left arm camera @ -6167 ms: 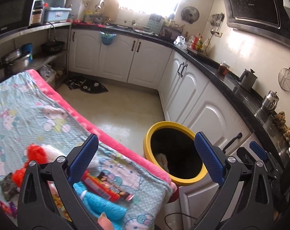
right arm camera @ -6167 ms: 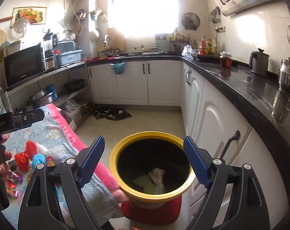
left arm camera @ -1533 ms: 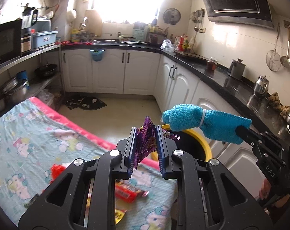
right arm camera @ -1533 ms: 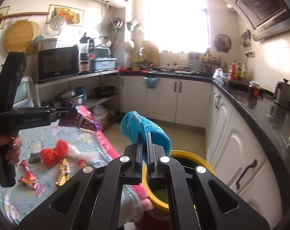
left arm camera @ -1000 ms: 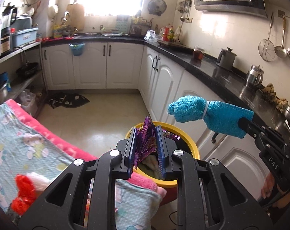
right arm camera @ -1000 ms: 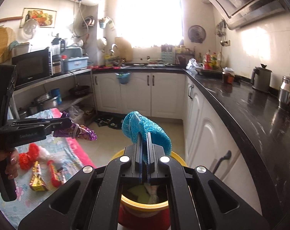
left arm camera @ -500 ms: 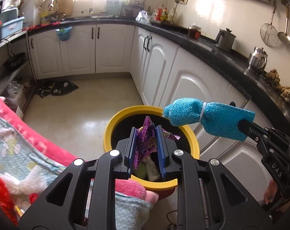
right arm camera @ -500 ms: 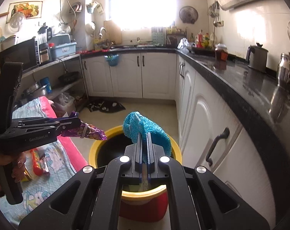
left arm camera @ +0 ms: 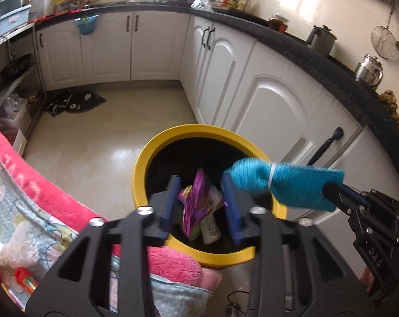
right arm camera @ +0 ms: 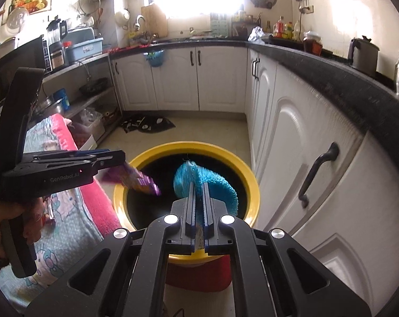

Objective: Collect trash
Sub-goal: 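Carry both items over the yellow bin and open both tools to drop them, then move both tools back over the table toward the remaining trash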

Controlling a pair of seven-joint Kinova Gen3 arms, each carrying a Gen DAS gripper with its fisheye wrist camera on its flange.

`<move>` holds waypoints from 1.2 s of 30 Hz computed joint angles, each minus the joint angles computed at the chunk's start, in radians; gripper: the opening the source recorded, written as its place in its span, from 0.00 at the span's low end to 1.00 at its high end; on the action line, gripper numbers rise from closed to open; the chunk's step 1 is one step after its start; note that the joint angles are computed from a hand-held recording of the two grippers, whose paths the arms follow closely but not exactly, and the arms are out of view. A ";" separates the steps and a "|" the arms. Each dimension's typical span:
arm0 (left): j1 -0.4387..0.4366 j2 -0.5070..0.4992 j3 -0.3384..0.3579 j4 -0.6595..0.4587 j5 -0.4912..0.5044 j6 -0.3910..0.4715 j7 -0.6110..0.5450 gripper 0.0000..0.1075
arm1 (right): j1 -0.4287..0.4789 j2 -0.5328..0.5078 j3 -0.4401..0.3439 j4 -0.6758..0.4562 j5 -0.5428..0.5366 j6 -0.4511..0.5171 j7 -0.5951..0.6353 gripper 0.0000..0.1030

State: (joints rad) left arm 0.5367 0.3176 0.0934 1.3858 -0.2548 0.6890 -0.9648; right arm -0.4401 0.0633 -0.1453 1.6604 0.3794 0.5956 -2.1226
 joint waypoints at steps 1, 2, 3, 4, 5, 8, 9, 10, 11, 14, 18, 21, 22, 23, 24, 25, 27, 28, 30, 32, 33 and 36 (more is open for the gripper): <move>0.000 0.001 -0.003 0.002 -0.001 0.003 0.005 0.36 | 0.003 0.004 0.000 -0.003 -0.009 0.002 0.010 0.13; 0.001 -0.001 -0.005 0.005 -0.003 0.005 0.010 0.38 | 0.001 0.008 0.000 -0.003 -0.006 0.006 0.007 0.20; 0.003 -0.001 -0.009 0.005 -0.008 0.015 0.017 0.42 | 0.001 0.010 0.001 -0.003 -0.010 0.008 0.009 0.23; 0.003 -0.003 -0.009 0.008 -0.010 0.017 0.019 0.45 | 0.002 0.013 0.001 -0.003 -0.021 0.008 0.016 0.25; 0.004 -0.008 -0.010 0.016 -0.015 0.017 0.024 0.47 | 0.000 0.014 0.002 -0.003 -0.019 0.010 0.013 0.26; 0.011 -0.022 -0.016 0.028 -0.040 0.025 0.047 0.60 | -0.007 0.011 0.004 0.000 -0.006 0.009 -0.002 0.35; 0.013 -0.030 -0.020 0.036 -0.049 0.027 0.063 0.67 | -0.008 0.007 0.004 0.003 0.000 0.005 -0.008 0.37; 0.012 -0.035 -0.019 0.038 -0.054 0.031 0.073 0.74 | -0.011 0.005 0.004 0.006 0.010 0.004 -0.019 0.41; 0.015 -0.043 -0.022 0.044 -0.065 0.036 0.090 0.77 | -0.014 0.002 0.003 0.007 0.021 0.004 -0.031 0.44; 0.012 -0.069 -0.020 0.062 -0.088 0.038 0.127 0.86 | -0.016 -0.008 -0.001 0.014 0.043 0.000 -0.053 0.49; 0.015 -0.105 -0.015 0.079 -0.140 0.061 0.189 0.86 | -0.020 -0.020 -0.011 0.017 0.074 -0.001 -0.081 0.54; 0.006 -0.138 -0.003 0.098 -0.171 0.066 0.225 0.86 | -0.021 -0.030 -0.020 0.018 0.083 -0.005 -0.089 0.57; 0.003 -0.147 0.002 0.105 -0.181 0.067 0.238 0.86 | -0.022 -0.033 -0.022 0.015 0.086 -0.004 -0.089 0.57; 0.001 -0.156 0.007 0.110 -0.192 0.070 0.252 0.86 | -0.023 -0.035 -0.026 0.014 0.090 -0.004 -0.092 0.58; -0.003 -0.170 0.011 0.120 -0.203 0.071 0.266 0.86 | -0.024 -0.036 -0.029 0.011 0.091 -0.001 -0.092 0.58; -0.007 -0.179 0.017 0.127 -0.212 0.071 0.278 0.86 | -0.025 -0.040 -0.032 0.009 0.090 0.000 -0.090 0.59; -0.014 -0.202 0.028 0.144 -0.234 0.075 0.307 0.86 | -0.031 -0.046 -0.041 0.008 0.103 -0.001 -0.102 0.60; -0.019 -0.211 0.036 0.151 -0.243 0.076 0.319 0.86 | -0.034 -0.049 -0.045 0.006 0.109 0.001 -0.109 0.61; -0.028 -0.234 0.049 0.167 -0.263 0.080 0.344 0.86 | -0.038 -0.052 -0.052 0.000 0.112 0.004 -0.109 0.62; -0.038 -0.254 0.065 0.179 -0.281 0.087 0.363 0.86 | -0.042 -0.058 -0.059 -0.004 0.117 0.007 -0.110 0.63; -0.041 -0.265 0.073 0.187 -0.295 0.091 0.376 0.86 | -0.044 -0.060 -0.062 -0.006 0.120 0.007 -0.110 0.63; -0.056 -0.290 0.096 0.198 -0.315 0.102 0.401 0.86 | -0.049 -0.068 -0.073 -0.009 0.130 0.009 -0.122 0.65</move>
State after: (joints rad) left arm 0.4803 0.0280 0.1895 1.5834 -0.5696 0.7907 -0.5635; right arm -0.4896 -0.0052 -0.2184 1.6511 0.5094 0.6042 -2.2442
